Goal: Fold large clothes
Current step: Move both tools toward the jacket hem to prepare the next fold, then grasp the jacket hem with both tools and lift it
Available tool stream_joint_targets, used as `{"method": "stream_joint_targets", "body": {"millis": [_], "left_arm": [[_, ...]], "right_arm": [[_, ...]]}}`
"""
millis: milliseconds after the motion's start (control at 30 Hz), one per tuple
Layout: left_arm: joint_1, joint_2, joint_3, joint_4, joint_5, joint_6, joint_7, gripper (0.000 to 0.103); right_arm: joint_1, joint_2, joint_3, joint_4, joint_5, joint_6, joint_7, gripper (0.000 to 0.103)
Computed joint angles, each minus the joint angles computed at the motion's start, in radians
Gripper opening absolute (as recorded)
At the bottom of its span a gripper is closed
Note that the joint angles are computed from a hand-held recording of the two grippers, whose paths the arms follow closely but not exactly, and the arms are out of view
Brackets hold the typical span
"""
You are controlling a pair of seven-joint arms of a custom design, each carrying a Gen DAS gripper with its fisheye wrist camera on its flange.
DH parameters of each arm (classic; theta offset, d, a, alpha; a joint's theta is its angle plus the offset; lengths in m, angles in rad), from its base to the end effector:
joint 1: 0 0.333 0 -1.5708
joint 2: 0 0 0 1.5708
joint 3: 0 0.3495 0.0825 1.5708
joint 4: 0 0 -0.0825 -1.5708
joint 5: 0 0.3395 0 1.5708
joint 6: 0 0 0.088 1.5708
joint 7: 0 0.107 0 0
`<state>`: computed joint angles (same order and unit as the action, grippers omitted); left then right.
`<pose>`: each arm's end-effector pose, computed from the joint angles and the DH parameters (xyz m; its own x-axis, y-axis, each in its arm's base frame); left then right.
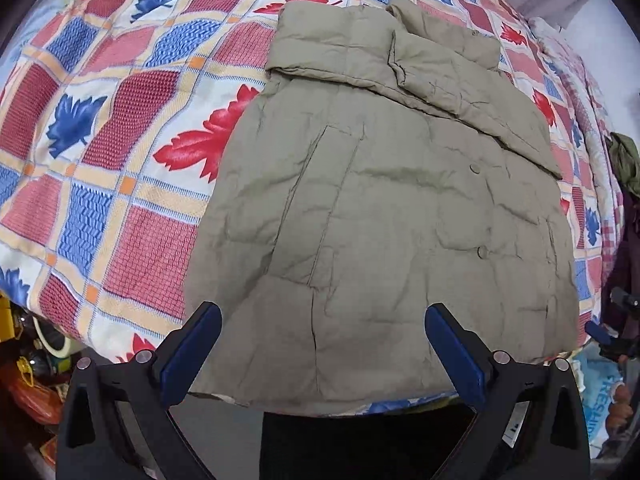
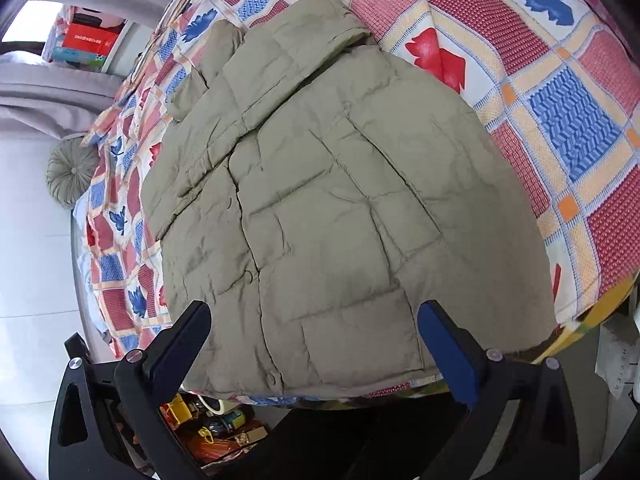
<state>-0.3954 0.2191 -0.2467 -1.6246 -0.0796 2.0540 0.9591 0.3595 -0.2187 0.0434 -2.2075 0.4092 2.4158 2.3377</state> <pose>0.4974 -0.3578 0.5619 -0.0013 -0.9738 0.2274 -0.9949 -0.0217 -0.0987 0.4337 0.1890 0.5690 -0.4929 -0.7081 -0.5056 -0.8162 0.5776 -0.0132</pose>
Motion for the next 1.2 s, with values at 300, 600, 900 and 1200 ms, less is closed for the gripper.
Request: {"method": "stream_joint_targets", "body": {"millis": [300, 600, 900, 1200], "left_arm": [[0.073, -0.087, -0.02, -0.179, -0.328, 0.079, 0.122, 0.102], [0.096, -0.111, -0.026, -0.293, -0.55, 0.058, 0.239, 0.102], [0.095, -0.116, -0.03, -0.434, -0.777, 0.152, 0.264, 0.102], [0.061, -0.084, -0.049, -0.436, -0.798, 0.307, 0.221, 0.102]], "right_arm": [[0.017, -0.072, -0.006, -0.093, 0.074, 0.012, 0.07, 0.103], [0.047, -0.135, -0.029, -0.231, 0.18, 0.07, 0.125, 0.103], [0.092, -0.098, -0.044, -0.29, 0.32, 0.129, 0.067, 0.103], [0.117, -0.024, -0.03, -0.285, 0.567, 0.216, -0.136, 0.103]]}}
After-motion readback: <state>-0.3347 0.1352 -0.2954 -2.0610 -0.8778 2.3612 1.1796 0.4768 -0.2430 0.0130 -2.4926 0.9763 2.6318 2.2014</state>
